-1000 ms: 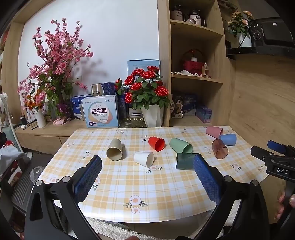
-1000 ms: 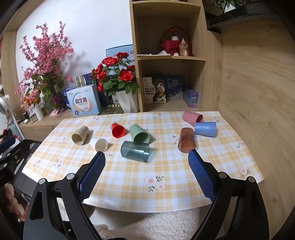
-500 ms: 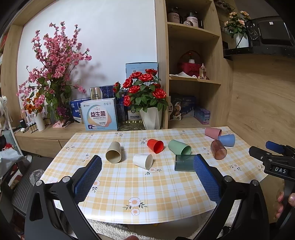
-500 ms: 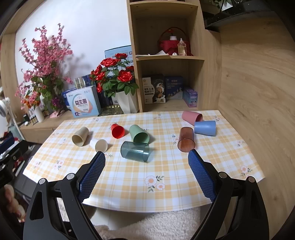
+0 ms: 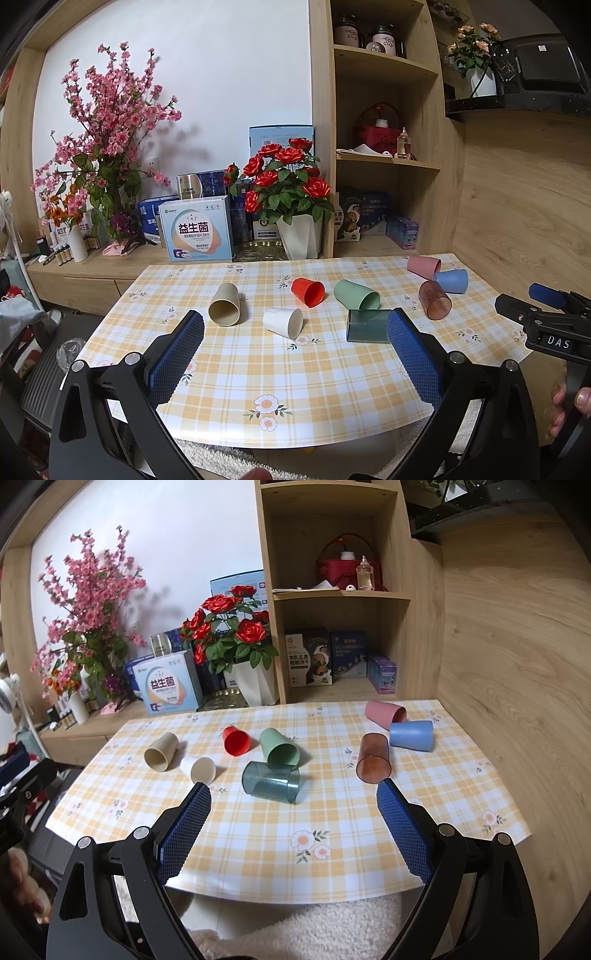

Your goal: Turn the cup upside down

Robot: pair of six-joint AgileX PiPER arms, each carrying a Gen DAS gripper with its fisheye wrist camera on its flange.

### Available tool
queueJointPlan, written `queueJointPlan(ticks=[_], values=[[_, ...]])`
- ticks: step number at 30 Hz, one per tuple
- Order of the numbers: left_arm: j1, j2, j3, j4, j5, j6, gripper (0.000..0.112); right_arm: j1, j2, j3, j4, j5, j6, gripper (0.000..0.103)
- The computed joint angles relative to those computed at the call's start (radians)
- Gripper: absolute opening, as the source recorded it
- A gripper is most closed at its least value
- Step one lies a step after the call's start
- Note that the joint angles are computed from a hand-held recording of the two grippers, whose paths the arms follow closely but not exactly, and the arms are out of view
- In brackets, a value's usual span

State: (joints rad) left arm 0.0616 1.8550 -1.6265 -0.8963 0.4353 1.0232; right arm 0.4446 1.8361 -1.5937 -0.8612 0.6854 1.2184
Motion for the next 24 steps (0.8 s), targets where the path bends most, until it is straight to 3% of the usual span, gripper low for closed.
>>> queueJointPlan(ticks=[24], values=[[-0.002,0.014,-0.003,0.013,0.001,-0.017,0.097,0.001,0.0,0.001,0.006,0.002,-0.001,0.088]])
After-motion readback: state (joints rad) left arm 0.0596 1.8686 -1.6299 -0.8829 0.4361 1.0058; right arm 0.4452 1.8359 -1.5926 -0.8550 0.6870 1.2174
